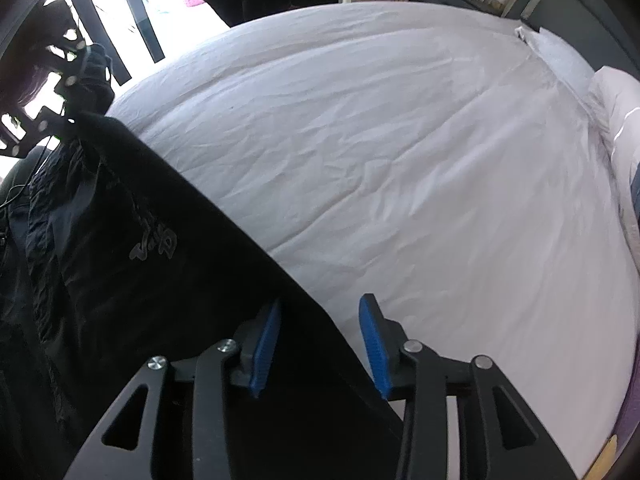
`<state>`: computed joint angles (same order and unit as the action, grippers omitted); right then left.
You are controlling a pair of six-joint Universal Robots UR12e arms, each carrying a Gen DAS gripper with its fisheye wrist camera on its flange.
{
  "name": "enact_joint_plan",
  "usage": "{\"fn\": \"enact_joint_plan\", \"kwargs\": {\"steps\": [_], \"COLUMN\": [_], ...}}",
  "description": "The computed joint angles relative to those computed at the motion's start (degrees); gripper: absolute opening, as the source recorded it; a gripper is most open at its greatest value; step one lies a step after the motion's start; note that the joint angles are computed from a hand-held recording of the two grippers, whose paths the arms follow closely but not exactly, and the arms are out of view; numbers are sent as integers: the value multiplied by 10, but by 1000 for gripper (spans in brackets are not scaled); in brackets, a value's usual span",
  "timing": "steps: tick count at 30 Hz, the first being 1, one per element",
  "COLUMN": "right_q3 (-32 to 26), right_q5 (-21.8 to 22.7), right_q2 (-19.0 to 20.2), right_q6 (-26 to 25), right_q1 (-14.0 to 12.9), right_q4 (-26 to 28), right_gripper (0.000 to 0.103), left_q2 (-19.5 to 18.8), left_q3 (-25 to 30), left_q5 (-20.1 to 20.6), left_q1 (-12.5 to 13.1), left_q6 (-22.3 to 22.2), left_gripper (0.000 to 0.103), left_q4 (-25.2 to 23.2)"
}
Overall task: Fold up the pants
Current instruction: 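Grasp the jeans waistband with the left gripper while the right gripper grasps beside it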
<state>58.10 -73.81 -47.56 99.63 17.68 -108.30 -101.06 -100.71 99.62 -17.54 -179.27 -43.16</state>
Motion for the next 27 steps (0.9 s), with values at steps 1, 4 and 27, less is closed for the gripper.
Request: {"fn": "enact_joint_plan", "kwargs": {"steps": [1, 4, 27], "right_q3": [-4, -18, 88], "right_q5": [-4, -14, 37], "right_q2": [3, 9, -63], "right_q6": [-2, -16, -38], "right_q1": [1, 3, -16], "right_q4": [4, 27, -52], "right_gripper": [44, 44, 4], "left_q2": [3, 9, 25], "left_q3": [5, -1, -19], "left_q5": [12, 21, 48], "left_q1": [-6, -12, -23], "left_q6": [3, -6, -69], "left_gripper": [6, 6, 6], "left_q4": [-7, 0, 18]}}
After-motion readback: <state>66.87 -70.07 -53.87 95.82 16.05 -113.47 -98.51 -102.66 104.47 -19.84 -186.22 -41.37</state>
